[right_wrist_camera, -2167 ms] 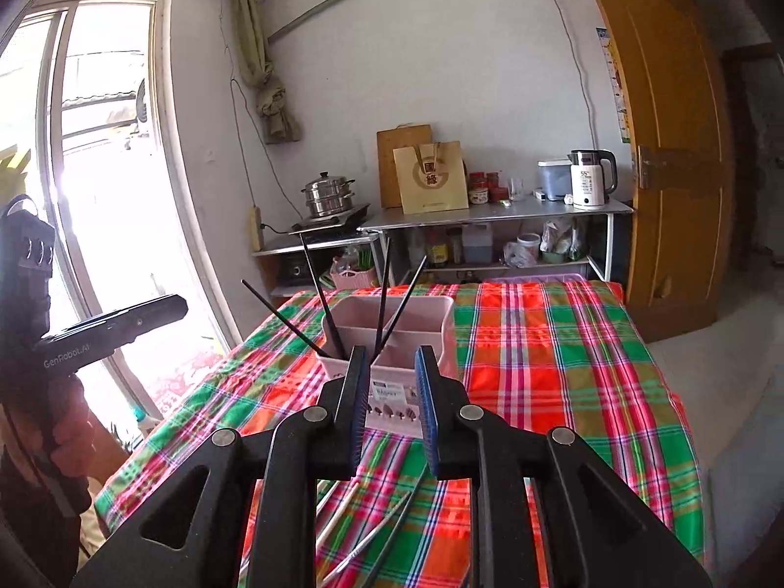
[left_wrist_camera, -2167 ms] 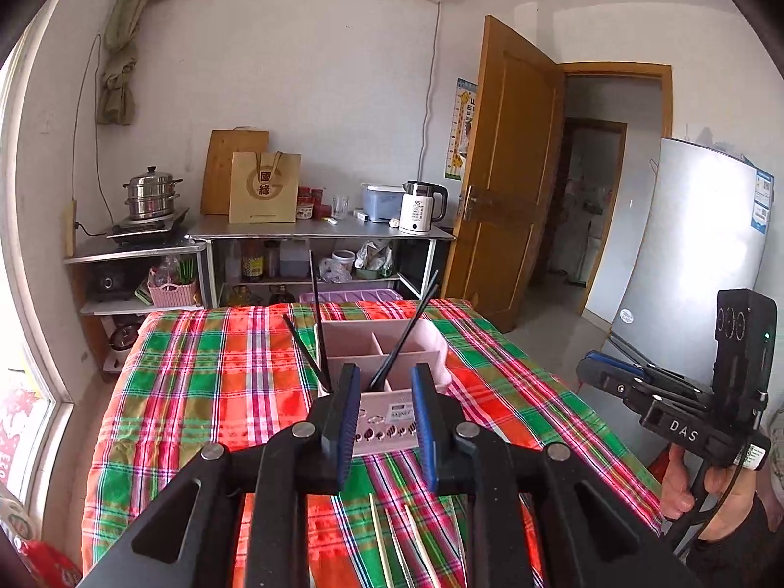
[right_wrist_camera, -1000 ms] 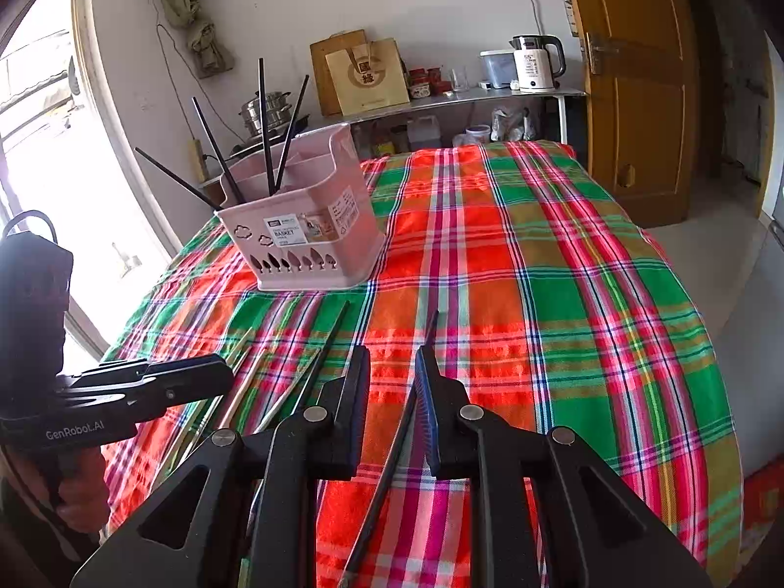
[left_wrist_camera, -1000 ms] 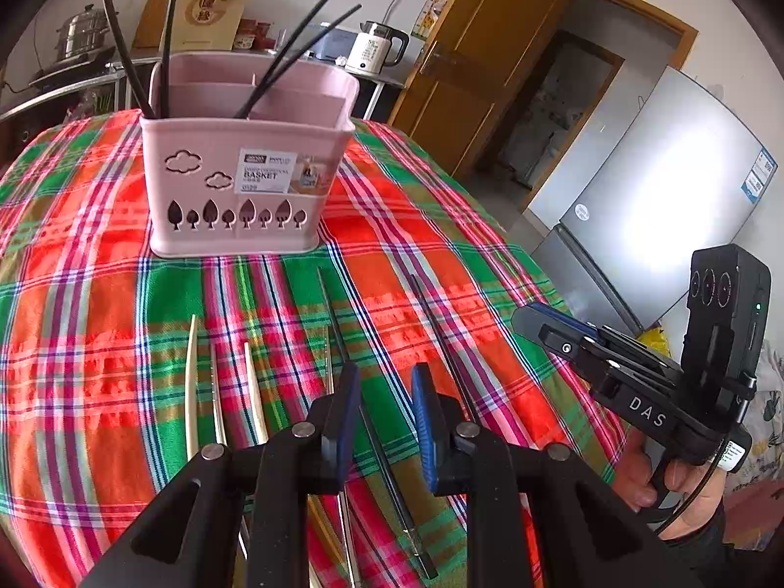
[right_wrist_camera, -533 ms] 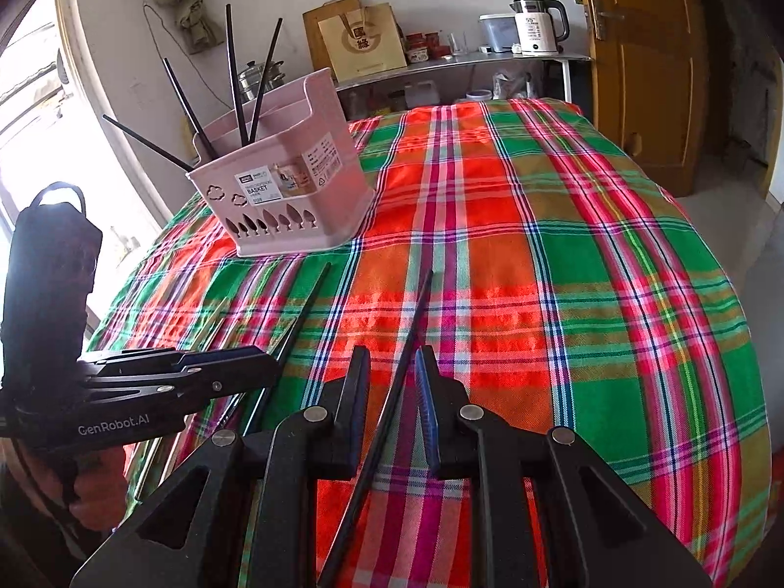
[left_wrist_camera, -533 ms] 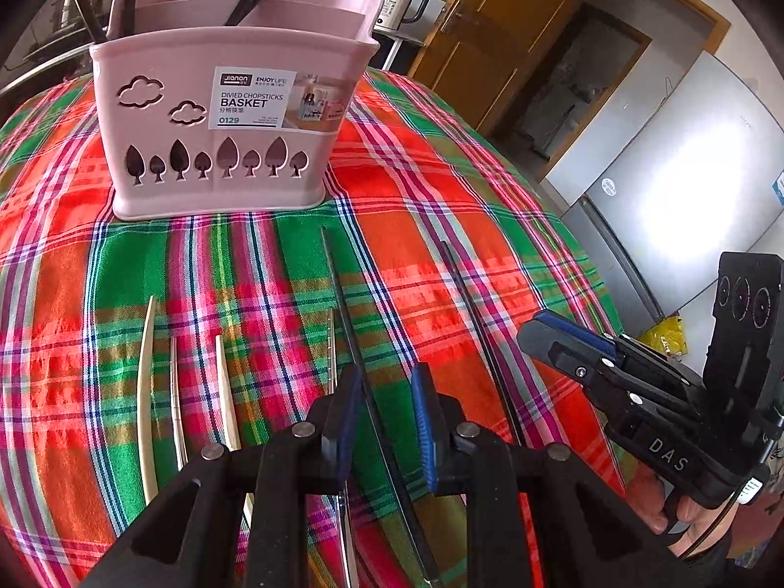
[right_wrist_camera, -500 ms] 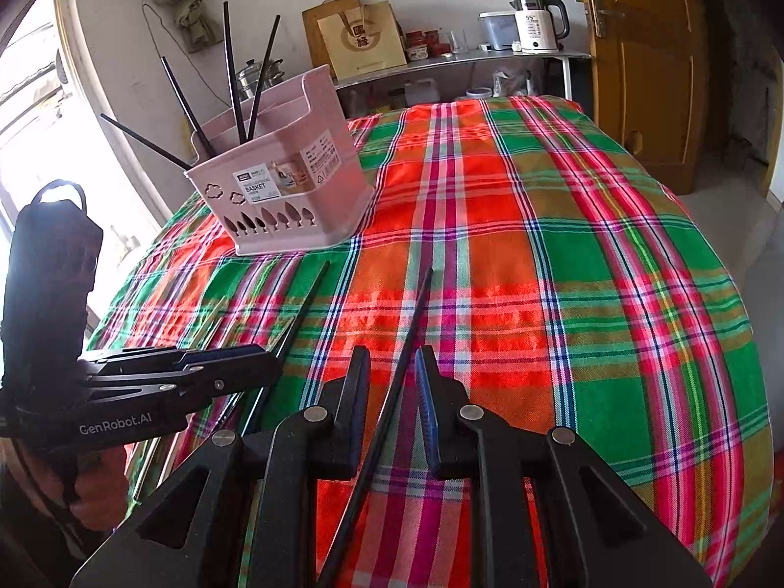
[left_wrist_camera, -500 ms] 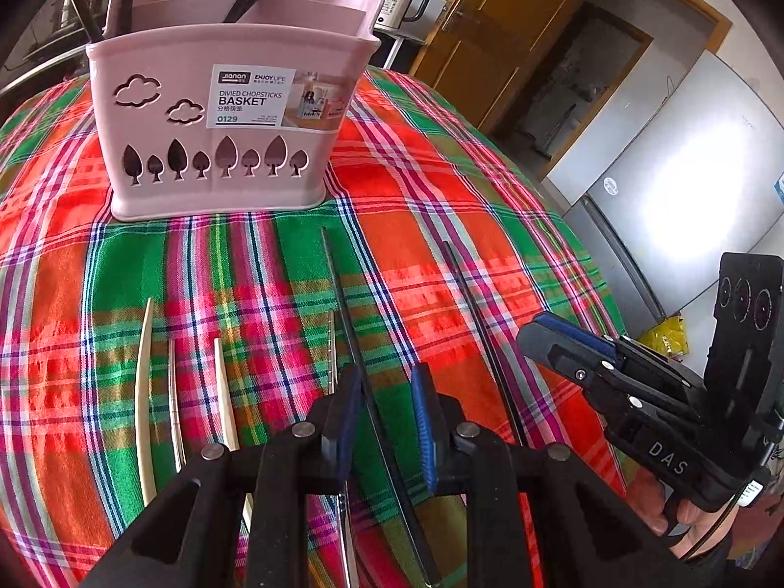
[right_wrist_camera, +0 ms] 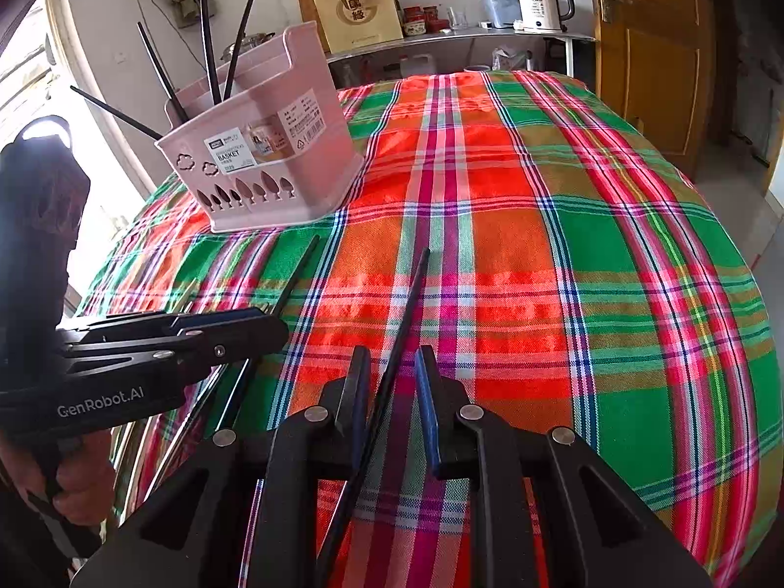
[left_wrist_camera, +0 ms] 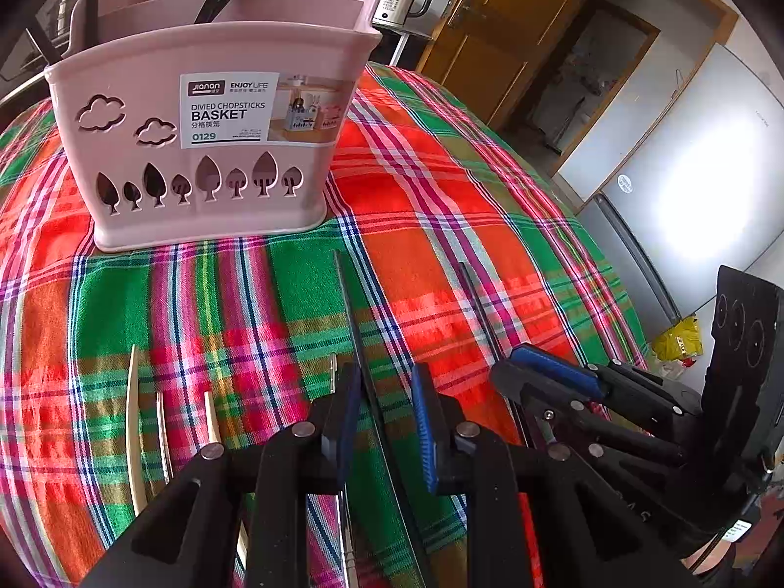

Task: Organize utensils
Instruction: 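Close the left tool on a black chopstick while the right tool grasps another, then lift both held black chopsticks and carry them above the pink basket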

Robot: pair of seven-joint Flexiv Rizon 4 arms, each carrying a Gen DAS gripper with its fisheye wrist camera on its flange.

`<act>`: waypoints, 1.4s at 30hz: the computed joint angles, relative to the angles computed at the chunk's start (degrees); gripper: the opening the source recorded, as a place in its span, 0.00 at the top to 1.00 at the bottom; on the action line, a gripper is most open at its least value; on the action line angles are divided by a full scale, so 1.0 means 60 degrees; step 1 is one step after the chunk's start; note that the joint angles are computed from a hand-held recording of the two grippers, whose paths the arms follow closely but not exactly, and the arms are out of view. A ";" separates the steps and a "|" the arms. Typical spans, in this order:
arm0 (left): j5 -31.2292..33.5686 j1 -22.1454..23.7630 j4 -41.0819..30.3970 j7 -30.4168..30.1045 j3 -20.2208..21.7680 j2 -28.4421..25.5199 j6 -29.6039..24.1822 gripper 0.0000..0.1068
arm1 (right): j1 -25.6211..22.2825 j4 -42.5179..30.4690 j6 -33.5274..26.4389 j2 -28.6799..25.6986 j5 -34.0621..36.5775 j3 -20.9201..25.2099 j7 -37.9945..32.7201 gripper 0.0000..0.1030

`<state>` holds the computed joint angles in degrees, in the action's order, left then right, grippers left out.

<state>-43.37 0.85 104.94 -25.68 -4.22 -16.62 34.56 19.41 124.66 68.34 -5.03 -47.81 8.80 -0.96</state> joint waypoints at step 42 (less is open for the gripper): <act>-0.0132 -0.0205 0.0035 0.0883 -0.0149 0.0479 0.0495 0.96 | -0.0255 -0.0082 -0.0578 0.0668 -0.0020 0.0114 -0.0467 0.94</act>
<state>-44.16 -0.38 105.15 -20.38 -5.11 -13.75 37.53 17.88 124.17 64.87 -1.02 -47.93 9.48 -3.76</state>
